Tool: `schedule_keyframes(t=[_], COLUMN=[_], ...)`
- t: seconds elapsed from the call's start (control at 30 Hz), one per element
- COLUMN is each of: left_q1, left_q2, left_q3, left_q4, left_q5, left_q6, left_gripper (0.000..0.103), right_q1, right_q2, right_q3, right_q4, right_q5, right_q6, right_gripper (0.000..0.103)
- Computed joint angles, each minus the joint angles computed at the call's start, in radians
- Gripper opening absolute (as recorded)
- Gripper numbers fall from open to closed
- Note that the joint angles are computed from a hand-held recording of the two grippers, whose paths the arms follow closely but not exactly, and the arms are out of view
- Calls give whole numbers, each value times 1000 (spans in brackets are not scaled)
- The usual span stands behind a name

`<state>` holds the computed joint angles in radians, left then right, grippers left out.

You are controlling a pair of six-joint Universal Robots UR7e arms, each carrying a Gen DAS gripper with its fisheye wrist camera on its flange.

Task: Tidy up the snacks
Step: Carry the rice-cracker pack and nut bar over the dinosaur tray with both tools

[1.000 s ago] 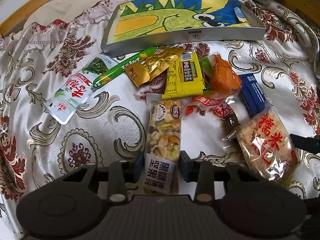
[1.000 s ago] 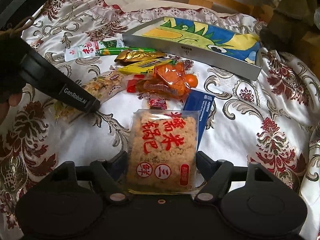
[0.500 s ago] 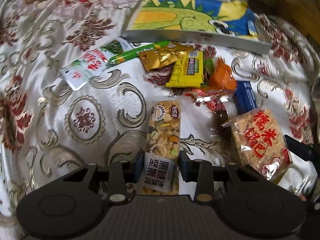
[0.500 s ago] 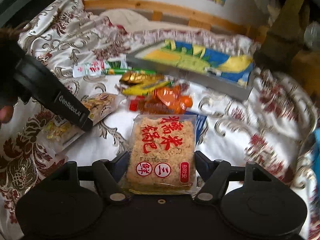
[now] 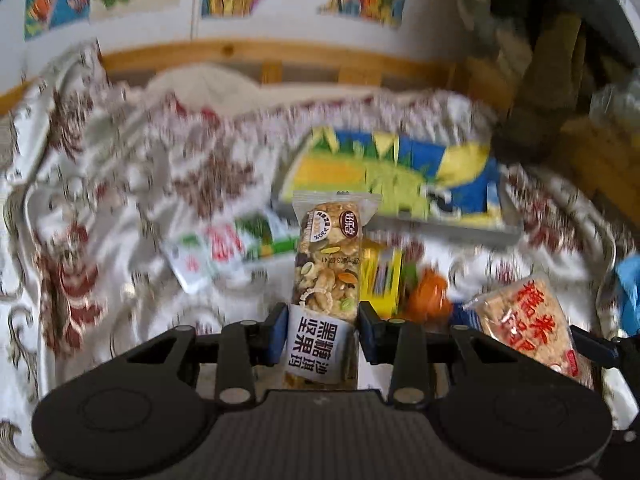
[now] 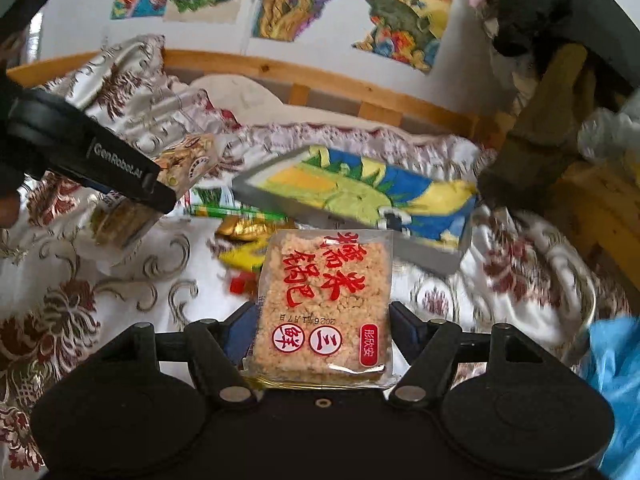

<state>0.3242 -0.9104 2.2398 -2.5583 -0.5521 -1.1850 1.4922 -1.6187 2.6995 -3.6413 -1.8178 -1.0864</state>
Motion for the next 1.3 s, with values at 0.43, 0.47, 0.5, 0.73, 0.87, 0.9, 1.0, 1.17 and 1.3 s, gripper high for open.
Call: schedule_keyframes(t=[0.43,0.47,0.5,0.73,0.87,0.9,1.0,1.17,1.3], left_q1=[184,204,223,350,401,410,437,454,456], left_q2=[273,299,327,473,524,534,552,573,581], left_q3=[-277,-311,-350,-604,-710,-728,-767,-816,-860], left_q4=[-640,-683,-719,-744,-624,-605,-550,-423,-245], left_q5=[105,94,85,0,-19,-24,-58,-75,-61], left_q6=[642,685,724,822,787,781,765,716,628], left_gripper=[40,40,40,40,40,40,40,40,40], right_q1=[-32,-38,-45,-83,-91,-92,-93,-98,-87], right_q2=[360,385,417,526,532,529,527,547,545], right_q3=[-337,-361,-389,-543,-599,-611,-633,-660,-684], right_q4=[-270,-287,-311,-312,-230,-192,-116,-80,-8], right_q5=[145,148,151,198,188,180,148,119,41], right_q6=[-102,-111,-129,-144,-136,-129,-130,-138,-80], right_gripper=[72,72,72,72,72,72,72,72,72])
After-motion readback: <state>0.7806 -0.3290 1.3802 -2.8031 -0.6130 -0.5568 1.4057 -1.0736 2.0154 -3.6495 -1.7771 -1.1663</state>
